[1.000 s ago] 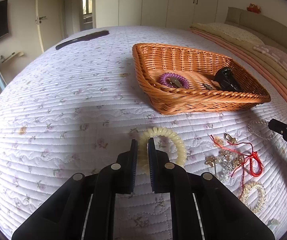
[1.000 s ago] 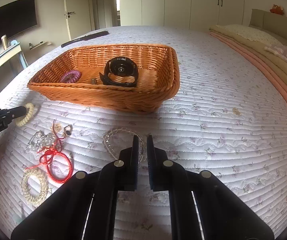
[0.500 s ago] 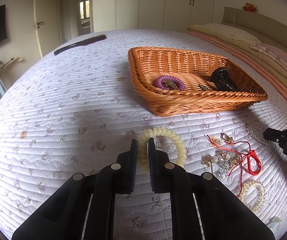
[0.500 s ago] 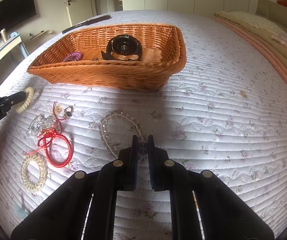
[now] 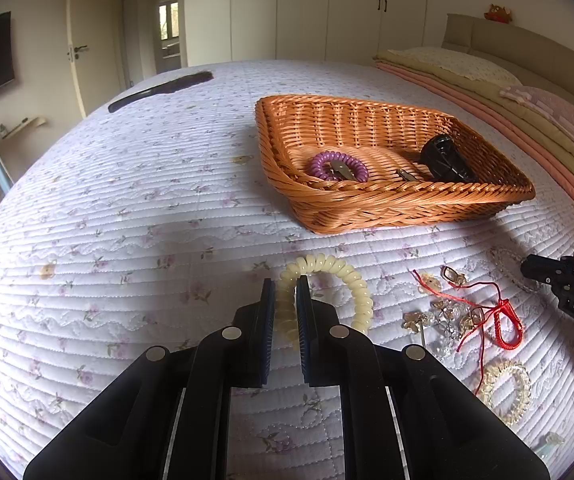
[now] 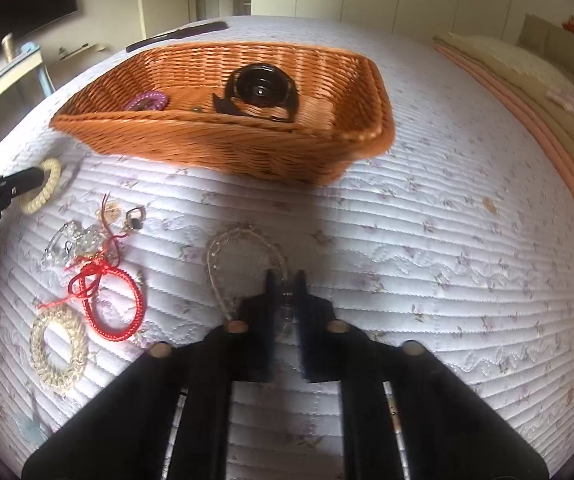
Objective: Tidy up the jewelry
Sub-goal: 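Grasp the clear bead bracelet with the right tool while the left tool grasps the cream hair tie, then lower both items into the basket and open both tools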
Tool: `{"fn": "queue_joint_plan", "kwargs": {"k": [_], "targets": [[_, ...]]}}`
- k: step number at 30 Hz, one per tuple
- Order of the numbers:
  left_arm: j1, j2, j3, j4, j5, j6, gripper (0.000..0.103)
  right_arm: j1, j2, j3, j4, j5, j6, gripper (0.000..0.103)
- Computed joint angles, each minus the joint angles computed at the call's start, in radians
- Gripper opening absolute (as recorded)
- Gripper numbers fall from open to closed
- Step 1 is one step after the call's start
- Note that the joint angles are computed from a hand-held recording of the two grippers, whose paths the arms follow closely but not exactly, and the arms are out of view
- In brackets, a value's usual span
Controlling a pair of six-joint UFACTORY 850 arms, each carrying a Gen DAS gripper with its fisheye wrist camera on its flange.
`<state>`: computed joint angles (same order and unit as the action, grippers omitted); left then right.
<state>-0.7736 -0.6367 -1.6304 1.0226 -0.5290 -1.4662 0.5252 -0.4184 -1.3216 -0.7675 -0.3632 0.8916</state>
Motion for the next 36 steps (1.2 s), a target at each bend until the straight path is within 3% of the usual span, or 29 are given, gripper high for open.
{"fn": "queue_joint_plan", "kwargs": {"k": [3,8,14,20,24,26,28,30,36], "targets": [[-0.005,0.006,0.005,0.03,-0.012,-0.032,0.009,0.003,0.022,0.025,-0.053,0.032,0.053,0.006],[-0.013,0.043,0.038,0.108,0.001,-0.11,0.009,-0.003,0.08,0.06,0.036,0.107,-0.004,0.006],[-0.026,0.083,0.034,0.186,0.027,-0.147,0.009,0.012,0.134,0.055,0.017,0.125,0.01,0.006],[-0.02,0.053,-0.075,0.187,0.021,-0.087,0.009,0.028,0.144,-0.003,-0.078,0.119,0.091,0.006],[0.004,-0.02,-0.206,0.095,0.017,0.018,0.009,0.014,0.1,-0.101,-0.032,0.136,0.039,0.006],[0.022,-0.074,-0.288,0.019,0.014,0.084,0.009,0.005,0.045,-0.186,0.1,0.143,-0.091,0.006],[0.037,-0.133,-0.371,-0.063,-0.001,0.157,0.009,0.002,-0.013,-0.265,0.18,0.124,-0.175,0.006],[0.05,-0.218,-0.49,-0.17,-0.062,0.259,0.009,-0.004,-0.076,-0.344,0.3,0.094,-0.284,0.006],[0.073,-0.334,-0.618,-0.298,-0.091,0.379,0.009,-0.026,-0.244,-0.528,0.564,0.026,-0.517,0.006]]}}
